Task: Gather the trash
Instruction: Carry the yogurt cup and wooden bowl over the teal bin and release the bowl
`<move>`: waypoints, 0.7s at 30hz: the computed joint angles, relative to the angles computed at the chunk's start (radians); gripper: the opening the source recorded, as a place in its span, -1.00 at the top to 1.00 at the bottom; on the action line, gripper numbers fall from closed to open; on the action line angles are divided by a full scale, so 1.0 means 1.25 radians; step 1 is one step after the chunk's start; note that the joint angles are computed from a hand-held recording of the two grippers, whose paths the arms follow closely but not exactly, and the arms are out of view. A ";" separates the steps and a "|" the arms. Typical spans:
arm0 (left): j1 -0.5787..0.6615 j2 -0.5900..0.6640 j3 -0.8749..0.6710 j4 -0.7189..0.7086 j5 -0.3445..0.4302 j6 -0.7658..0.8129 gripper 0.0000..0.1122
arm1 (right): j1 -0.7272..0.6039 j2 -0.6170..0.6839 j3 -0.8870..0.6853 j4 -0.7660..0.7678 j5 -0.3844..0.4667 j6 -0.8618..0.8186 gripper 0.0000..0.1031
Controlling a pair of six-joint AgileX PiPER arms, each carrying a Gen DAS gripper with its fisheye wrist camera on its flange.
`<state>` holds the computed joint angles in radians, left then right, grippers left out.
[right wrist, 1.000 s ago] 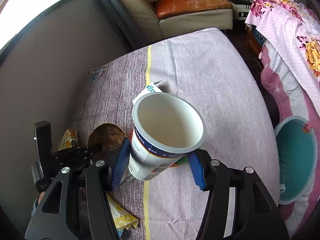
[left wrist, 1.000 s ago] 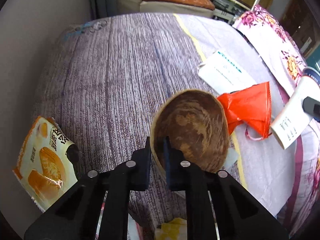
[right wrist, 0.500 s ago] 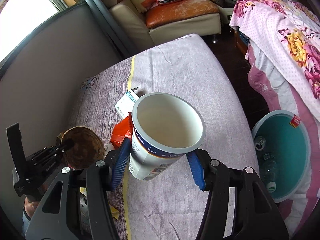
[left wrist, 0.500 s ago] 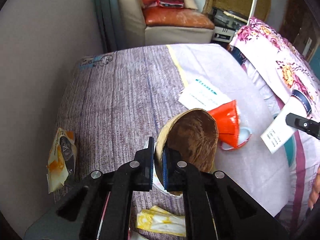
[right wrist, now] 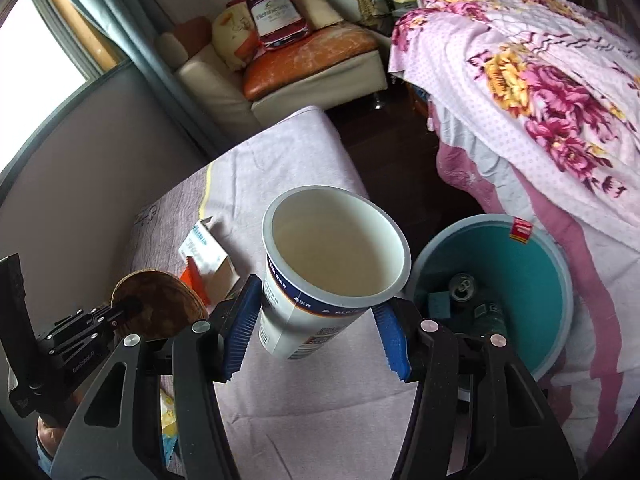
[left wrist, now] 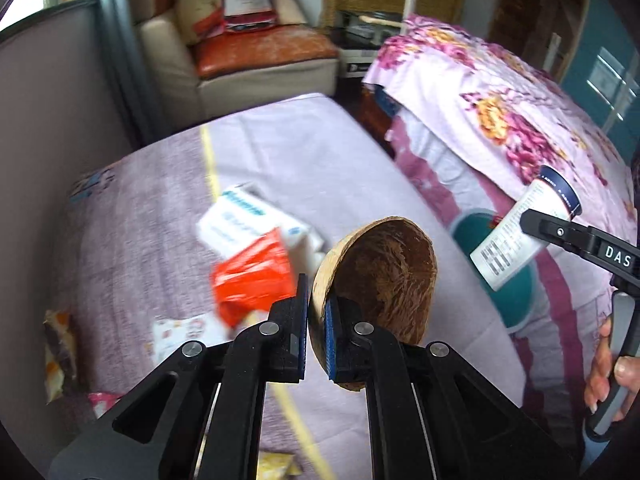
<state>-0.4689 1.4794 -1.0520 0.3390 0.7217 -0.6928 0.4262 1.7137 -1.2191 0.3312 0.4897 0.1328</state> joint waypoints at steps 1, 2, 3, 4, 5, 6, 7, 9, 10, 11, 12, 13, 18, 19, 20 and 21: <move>-0.013 0.028 -0.026 -0.009 -0.002 0.006 0.87 | -0.017 -0.010 0.016 -0.003 -0.007 0.000 -0.03; -0.028 0.055 -0.052 -0.021 -0.003 0.010 0.87 | -0.038 -0.021 0.034 0.003 -0.013 -0.008 -0.03; -0.042 0.083 -0.077 -0.033 -0.005 0.015 0.87 | -0.070 -0.036 0.058 0.019 -0.019 -0.027 -0.03; -0.053 0.110 -0.102 -0.045 -0.006 0.023 0.87 | -0.091 -0.042 0.070 0.030 -0.022 -0.043 -0.03; -0.069 0.141 -0.132 -0.053 -0.004 0.027 0.87 | -0.119 -0.053 0.089 0.037 -0.027 -0.055 -0.03; -0.084 0.173 -0.161 -0.056 -0.002 0.027 0.87 | -0.144 -0.061 0.103 0.040 -0.030 -0.065 -0.03; -0.096 0.203 -0.189 -0.064 0.002 0.033 0.87 | -0.161 -0.065 0.111 0.045 -0.031 -0.074 -0.03; -0.123 0.261 -0.245 -0.076 0.011 0.044 0.87 | -0.208 -0.070 0.131 0.081 -0.032 -0.121 -0.03; -0.137 0.289 -0.273 -0.079 0.018 0.046 0.87 | -0.235 -0.070 0.140 0.102 -0.031 -0.147 -0.03; -0.148 0.317 -0.302 -0.083 0.025 0.051 0.87 | -0.252 -0.070 0.146 0.117 -0.029 -0.167 -0.03; -0.159 0.344 -0.330 -0.089 0.032 0.057 0.87 | -0.270 -0.068 0.151 0.135 -0.028 -0.189 -0.03; -0.167 0.367 -0.354 -0.096 0.038 0.063 0.87 | -0.288 -0.066 0.157 0.154 -0.026 -0.217 -0.03; -0.205 0.472 -0.472 -0.112 0.085 0.082 0.86 | -0.334 -0.047 0.164 0.208 -0.025 -0.294 -0.02; -0.209 0.486 -0.487 -0.114 0.092 0.085 0.86 | -0.339 -0.045 0.167 0.218 -0.025 -0.305 -0.02; -0.211 0.502 -0.505 -0.117 0.100 0.088 0.86 | -0.341 -0.039 0.163 0.220 -0.024 -0.308 -0.02; -0.213 0.516 -0.521 -0.120 0.107 0.092 0.86 | -0.347 -0.033 0.161 0.229 -0.021 -0.322 -0.02</move>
